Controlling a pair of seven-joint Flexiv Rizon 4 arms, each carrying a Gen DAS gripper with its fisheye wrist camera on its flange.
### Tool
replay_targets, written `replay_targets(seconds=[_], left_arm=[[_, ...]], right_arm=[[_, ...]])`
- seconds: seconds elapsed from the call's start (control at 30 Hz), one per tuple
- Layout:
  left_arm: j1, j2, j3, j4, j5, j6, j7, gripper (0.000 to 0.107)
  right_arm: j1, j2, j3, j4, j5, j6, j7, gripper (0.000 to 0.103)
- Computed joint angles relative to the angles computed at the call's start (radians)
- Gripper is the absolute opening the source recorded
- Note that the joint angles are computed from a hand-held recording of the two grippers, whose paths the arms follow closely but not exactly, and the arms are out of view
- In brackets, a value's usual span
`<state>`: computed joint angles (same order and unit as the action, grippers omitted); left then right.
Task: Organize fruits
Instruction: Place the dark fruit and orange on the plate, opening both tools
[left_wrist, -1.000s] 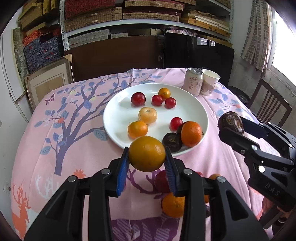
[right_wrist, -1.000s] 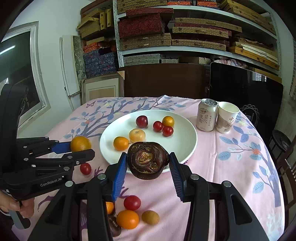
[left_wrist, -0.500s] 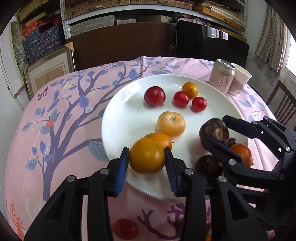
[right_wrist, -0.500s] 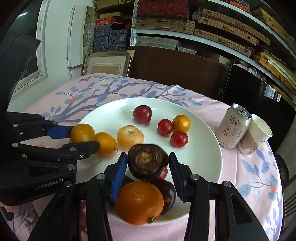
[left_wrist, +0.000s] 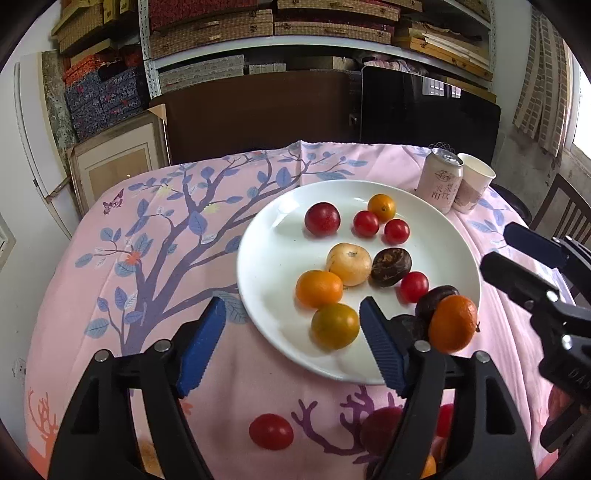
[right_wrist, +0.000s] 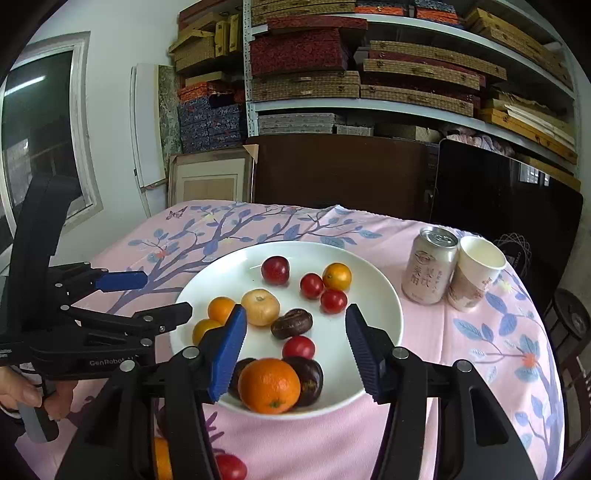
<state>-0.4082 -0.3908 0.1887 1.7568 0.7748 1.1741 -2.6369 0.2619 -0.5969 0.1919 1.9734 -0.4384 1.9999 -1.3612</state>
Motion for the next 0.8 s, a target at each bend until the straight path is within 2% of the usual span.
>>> replay_targets(seconds=[0.1,0.2,0.43,0.7,0.8], left_arm=[[-0.02,0.037,0.005,0.039,0.026,-0.002,-0.035,0.074],[-0.029,0.073,-0.009,0.079,0.056,-0.014,-0.069,0.074],[-0.033,0.143,-0.067,0.175,0.133,-0.032,-0.177,0.074],[-0.007,0.195,-0.123,0.276,0.2,-0.038,-0.286,0.074],[0.006,0.214,-0.134,0.307,0.22,-0.035,-0.313,0.074]], right_arm=[[-0.077,0.028,0.052,0.053,-0.039,-0.012,0.035,0.056],[-0.07,0.063,0.03,0.12,-0.02,-0.002,0.03,0.056],[-0.124,0.1,0.063,0.245,-0.049,0.02,0.066,0.056],[-0.118,0.146,0.06,0.365,-0.061,0.054,0.067,0.056],[-0.084,0.161,0.049,0.399,-0.053,0.053,0.046,0.056]])
